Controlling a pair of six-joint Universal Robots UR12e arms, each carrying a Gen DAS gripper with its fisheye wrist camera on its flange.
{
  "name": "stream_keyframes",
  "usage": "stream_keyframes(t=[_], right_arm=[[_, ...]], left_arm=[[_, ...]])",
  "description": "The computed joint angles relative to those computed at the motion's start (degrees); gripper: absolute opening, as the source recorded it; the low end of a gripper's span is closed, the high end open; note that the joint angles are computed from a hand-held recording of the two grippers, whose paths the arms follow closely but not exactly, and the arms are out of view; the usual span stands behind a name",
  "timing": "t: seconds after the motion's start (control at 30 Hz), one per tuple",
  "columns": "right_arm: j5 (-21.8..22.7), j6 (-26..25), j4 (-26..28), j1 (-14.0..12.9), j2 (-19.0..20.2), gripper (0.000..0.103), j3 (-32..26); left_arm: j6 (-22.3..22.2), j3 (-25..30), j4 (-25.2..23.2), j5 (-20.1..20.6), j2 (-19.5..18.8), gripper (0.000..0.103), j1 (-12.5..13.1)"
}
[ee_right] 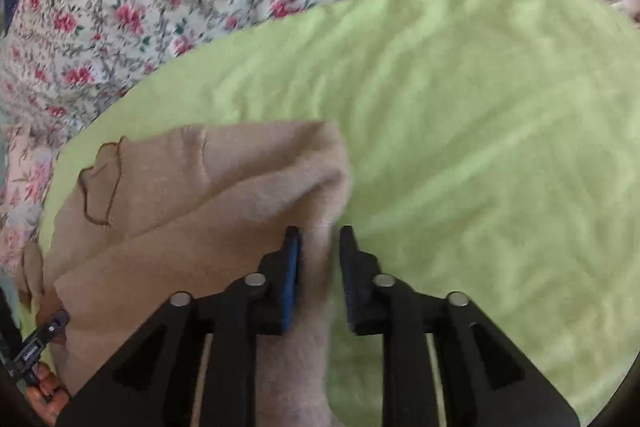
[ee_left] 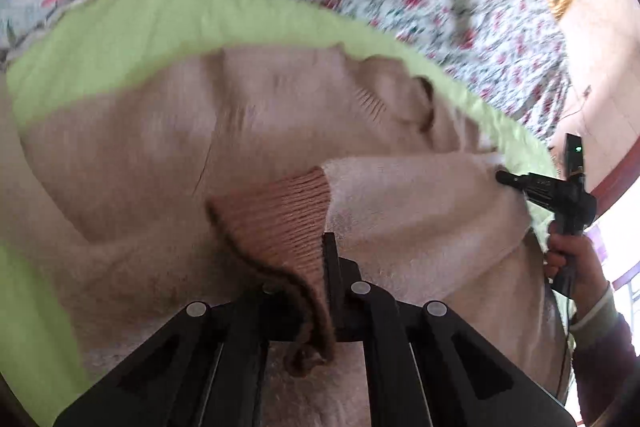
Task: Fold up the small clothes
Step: 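Grasp the other brown cuff with the left gripper and lay it across the body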
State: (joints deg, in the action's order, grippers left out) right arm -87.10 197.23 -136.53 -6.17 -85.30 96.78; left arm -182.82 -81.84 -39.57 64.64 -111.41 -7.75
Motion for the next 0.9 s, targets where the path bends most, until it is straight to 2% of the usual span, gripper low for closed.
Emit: stream_keyframes(t=[0.07, 0.1, 0.13, 0.17, 0.2, 0.23, 0.3, 0.37, 0.4, 0.47, 0.5, 0.57, 0.73, 0.8, 0.9], right_arm=[[-1.12, -0.29, -3.82, 0.84, -1.92, 0.025, 1.71], [0.62, -1.14, -5.44, 0.86, -2.41, 0.026, 2.29], [4.19, -3.1, -6.32, 1.03, -2.98, 0.032, 2.96], [6.92, -4.54, -5.79, 0.7, -3.47, 0.036, 3.49], [7.25, -5.59, -3.9, 1.31, -3.3, 0.044, 3.31], [5.18, -7.13, -0.47, 1.92, -3.08, 0.045, 3.05], [-2.83, -8.38, 2.8, 3.22, -2.75, 0.044, 3.08], [-3.69, -5.35, 1.44, 2.4, -3.98, 0.045, 4.8], [-3.99, -3.37, 2.41, 2.18, -4.51, 0.045, 4.74], [1.82, -1.6, -0.81, 0.8, -6.45, 0.045, 6.42], [3.16, -1.36, -2.37, 0.86, -7.22, 0.045, 7.02], [4.91, -2.15, -4.16, 1.35, -8.47, 0.045, 7.82], [12.61, -0.92, -6.48, 3.32, -10.43, 0.045, 9.57], [14.36, -1.15, -5.98, 3.83, -10.96, 0.045, 9.98], [15.91, -1.45, -4.75, 5.03, -11.21, 0.045, 10.43]], left_arm=[[-0.24, -0.4, 1.13, 0.0, 0.24, 0.005, 0.0], [-0.12, -0.52, 1.64, 0.27, 0.37, 0.005, -0.08], [0.19, -0.6, 1.8, 0.68, 0.48, 0.005, -0.22], [0.39, -0.71, 1.81, 1.06, 0.57, 0.006, -0.33], [0.43, -0.76, 1.72, 1.51, 0.6, 0.006, -0.49], [0.45, -0.89, 1.64, 1.74, 0.65, 0.007, -0.54], [-0.21, -1.27, 1.5, 2.04, 0.86, 0.008, -0.4], [-1.04, -2.05, 1.31, 0.94, 1.47, 0.012, 0.36], [-1.46, -2.42, 1.22, 0.87, 1.76, 0.014, 0.64], [-1.86, -3.02, 1.15, 1.25, 2.37, 0.014, 0.98], [-2.3, -3.67, 1.3, 1.42, 3.0, 0.015, 1.27], [-3.62, -5.32, 2.53, 1.5, 4.38, 0.018, 1.96], [-8.59, -9.33, 6.01, 3.26, 7.83, 0.03, 4.41], [-11.12, -10.6, 7.62, 4.32, 8.94, 0.04, 5.78], [-15.17, -12.15, 10.45, 8.64, 10.25, 0.057, 7.69]])
